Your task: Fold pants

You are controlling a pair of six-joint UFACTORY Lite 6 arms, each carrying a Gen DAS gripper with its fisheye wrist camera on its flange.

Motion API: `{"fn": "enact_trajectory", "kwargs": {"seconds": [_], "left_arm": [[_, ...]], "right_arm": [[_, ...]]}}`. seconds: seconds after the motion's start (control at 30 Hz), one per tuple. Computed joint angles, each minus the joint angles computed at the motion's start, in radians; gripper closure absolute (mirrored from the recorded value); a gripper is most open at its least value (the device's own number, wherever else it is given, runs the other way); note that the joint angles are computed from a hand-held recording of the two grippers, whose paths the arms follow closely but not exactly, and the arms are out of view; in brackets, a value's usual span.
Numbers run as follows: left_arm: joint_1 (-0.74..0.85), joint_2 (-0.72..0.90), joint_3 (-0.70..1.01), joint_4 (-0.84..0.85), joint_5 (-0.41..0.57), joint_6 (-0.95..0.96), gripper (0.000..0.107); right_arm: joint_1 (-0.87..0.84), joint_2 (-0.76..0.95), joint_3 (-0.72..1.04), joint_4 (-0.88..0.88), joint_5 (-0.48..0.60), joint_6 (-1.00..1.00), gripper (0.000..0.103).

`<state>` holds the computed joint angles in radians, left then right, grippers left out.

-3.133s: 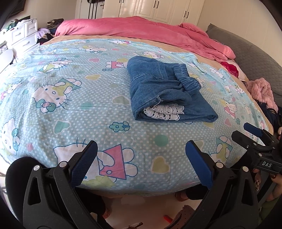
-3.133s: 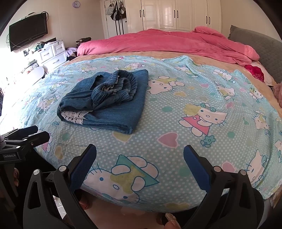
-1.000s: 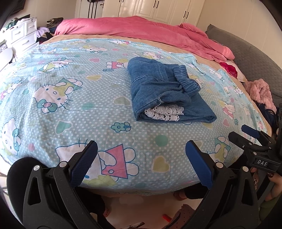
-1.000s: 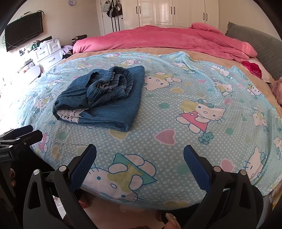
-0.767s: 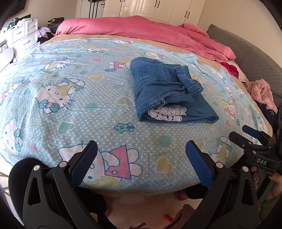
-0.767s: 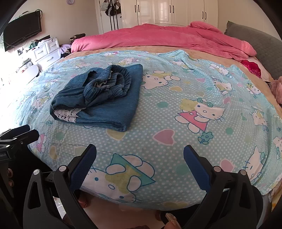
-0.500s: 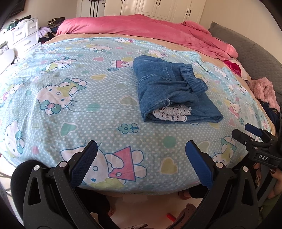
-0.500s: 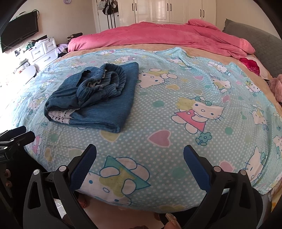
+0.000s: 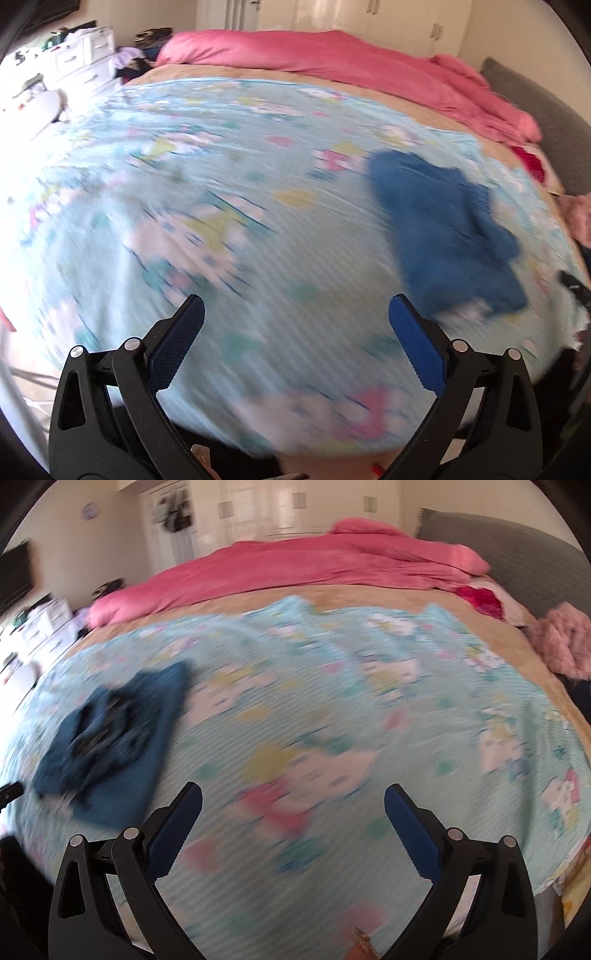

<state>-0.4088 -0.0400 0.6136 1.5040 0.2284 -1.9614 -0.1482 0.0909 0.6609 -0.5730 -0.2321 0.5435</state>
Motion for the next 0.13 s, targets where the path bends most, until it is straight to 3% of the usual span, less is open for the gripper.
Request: {"fn": "enact_trajectory", "kwargs": {"seconds": [0.13], "left_arm": [[0.252,0.167,0.179,-0.178,-0.057,0.314,0.013]], "right_arm": [[-0.207,0.261,0.315,-0.419,0.050,0.400,0.004]]}}
